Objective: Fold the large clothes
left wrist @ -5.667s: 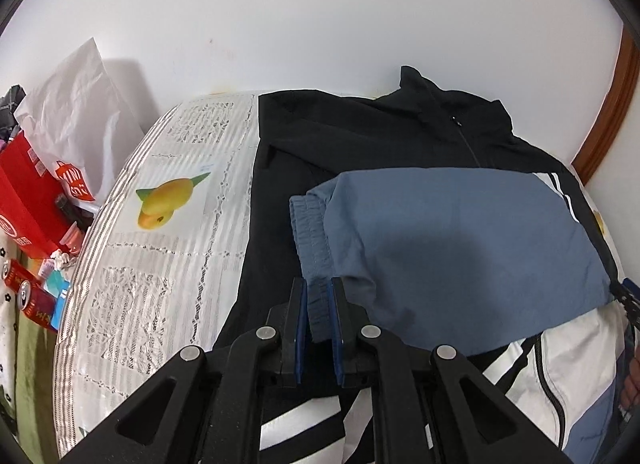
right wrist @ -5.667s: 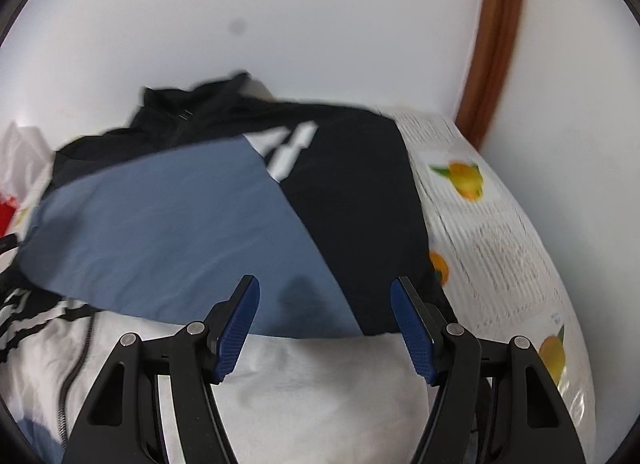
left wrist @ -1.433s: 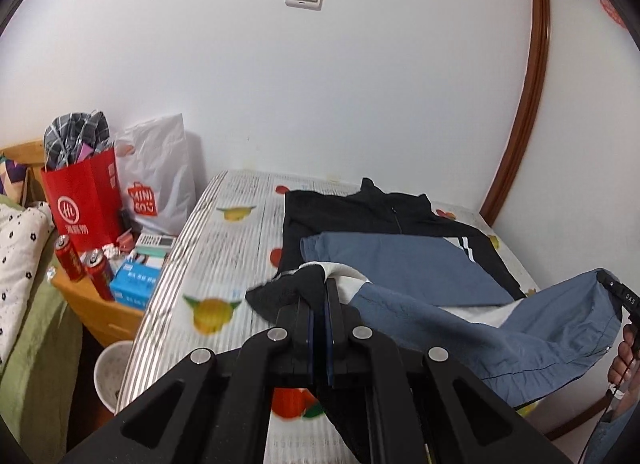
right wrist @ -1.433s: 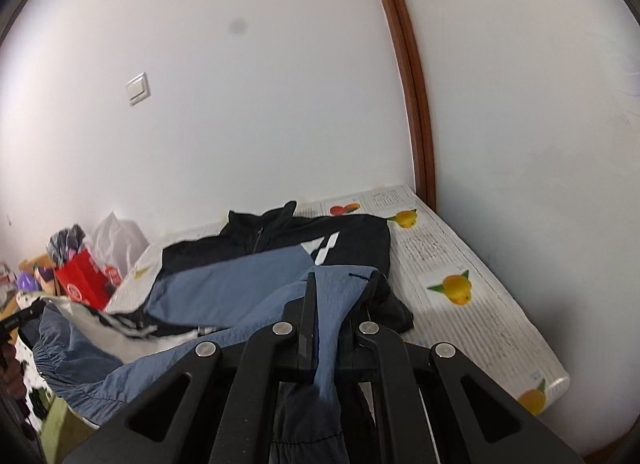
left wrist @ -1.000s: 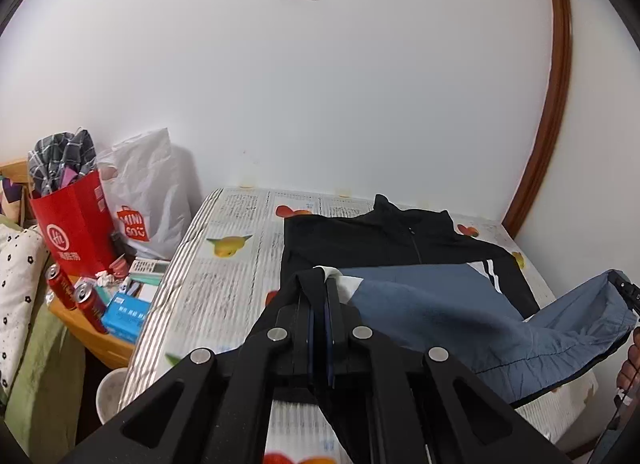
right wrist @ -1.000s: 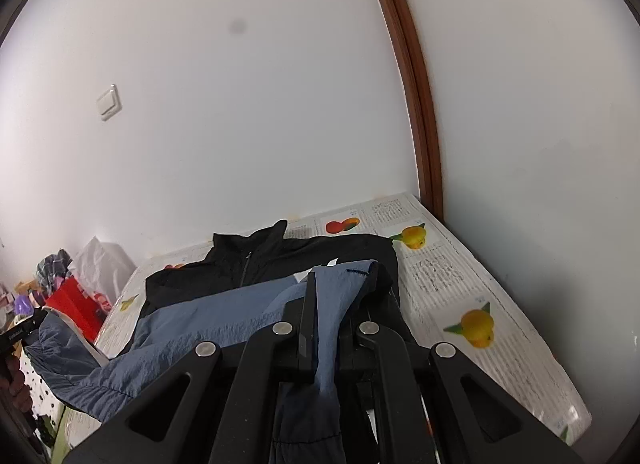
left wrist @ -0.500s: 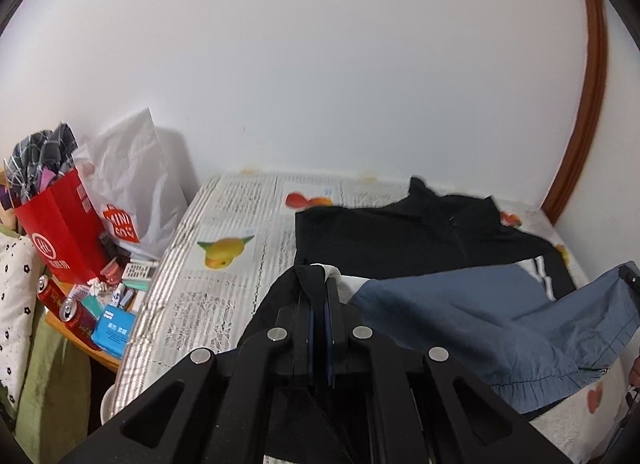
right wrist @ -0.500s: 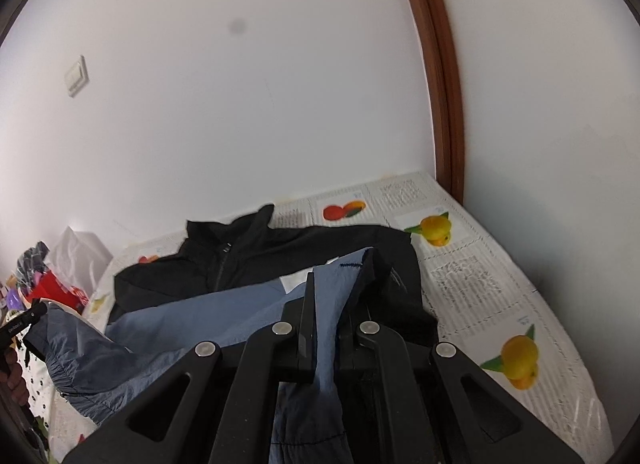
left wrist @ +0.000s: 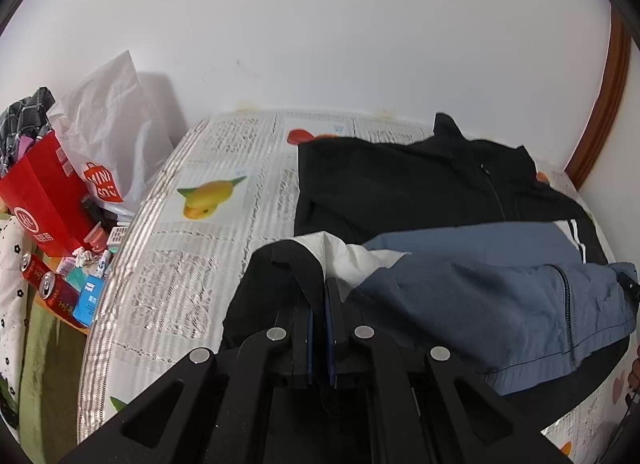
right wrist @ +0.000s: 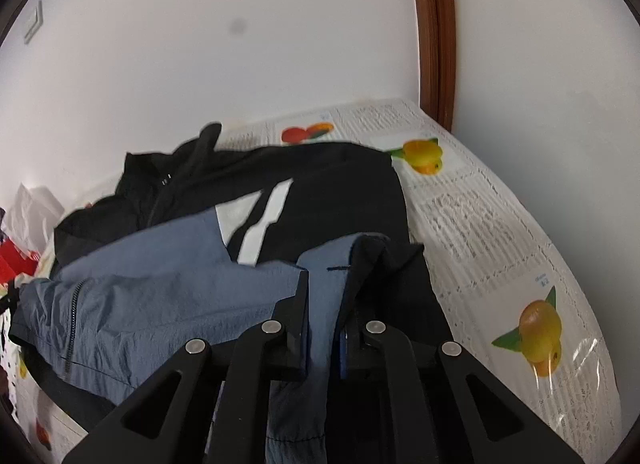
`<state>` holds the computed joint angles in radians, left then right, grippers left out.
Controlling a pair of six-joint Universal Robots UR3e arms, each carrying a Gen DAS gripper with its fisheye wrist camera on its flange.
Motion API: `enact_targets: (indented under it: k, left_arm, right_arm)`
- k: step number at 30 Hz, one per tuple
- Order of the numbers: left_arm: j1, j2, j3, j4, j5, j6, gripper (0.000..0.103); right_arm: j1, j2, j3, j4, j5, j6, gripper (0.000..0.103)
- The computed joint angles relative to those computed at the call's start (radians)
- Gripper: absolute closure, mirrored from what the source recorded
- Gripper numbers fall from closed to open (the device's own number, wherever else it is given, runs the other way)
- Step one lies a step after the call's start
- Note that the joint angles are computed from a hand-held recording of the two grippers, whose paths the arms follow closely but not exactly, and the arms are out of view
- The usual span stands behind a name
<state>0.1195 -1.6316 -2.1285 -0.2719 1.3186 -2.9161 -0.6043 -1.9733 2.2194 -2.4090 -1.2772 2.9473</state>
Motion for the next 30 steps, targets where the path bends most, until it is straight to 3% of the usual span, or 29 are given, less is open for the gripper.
enact_targets:
  k: [5, 7, 10, 16, 20, 25, 30]
  left_arm:
    - [0.017, 0.038, -0.008, -0.061, -0.024, 0.007, 0.095]
    - [0.049, 0.095, -0.03, -0.117, -0.073, 0.03, 0.085]
    - [0.13, 0.217, -0.083, -0.225, -0.176, 0.099, 0.06]
    - [0.284, 0.428, -0.197, -0.361, -0.252, 0.233, 0.051]
    - [0.365, 0.468, -0.255, -0.396, -0.252, 0.306, 0.048]
    - [0.398, 0.401, -0.285, -0.376, -0.243, 0.358, 0.048]
    - [0.35, 0.278, -0.294, -0.251, -0.206, 0.341, 0.048]
  right_arm:
    - [0.023, -0.023, -0.027, 0.079, -0.073, -0.016, 0.071]
    - [-0.011, -0.106, -0.025, 0.155, -0.062, -0.068, 0.067]
    - [-0.123, -0.275, -0.02, 0.312, 0.014, -0.187, 0.058]
    - [-0.439, -0.581, -0.051, 0.704, 0.133, -0.463, 0.056]
    - [-0.57, -0.643, -0.059, 0.9, 0.166, -0.601, 0.056]
    - [-0.594, -0.673, 0.009, 0.928, 0.159, -0.643, 0.056]
    - [-0.49, -0.596, 0.094, 0.757, 0.114, -0.556, 0.056]
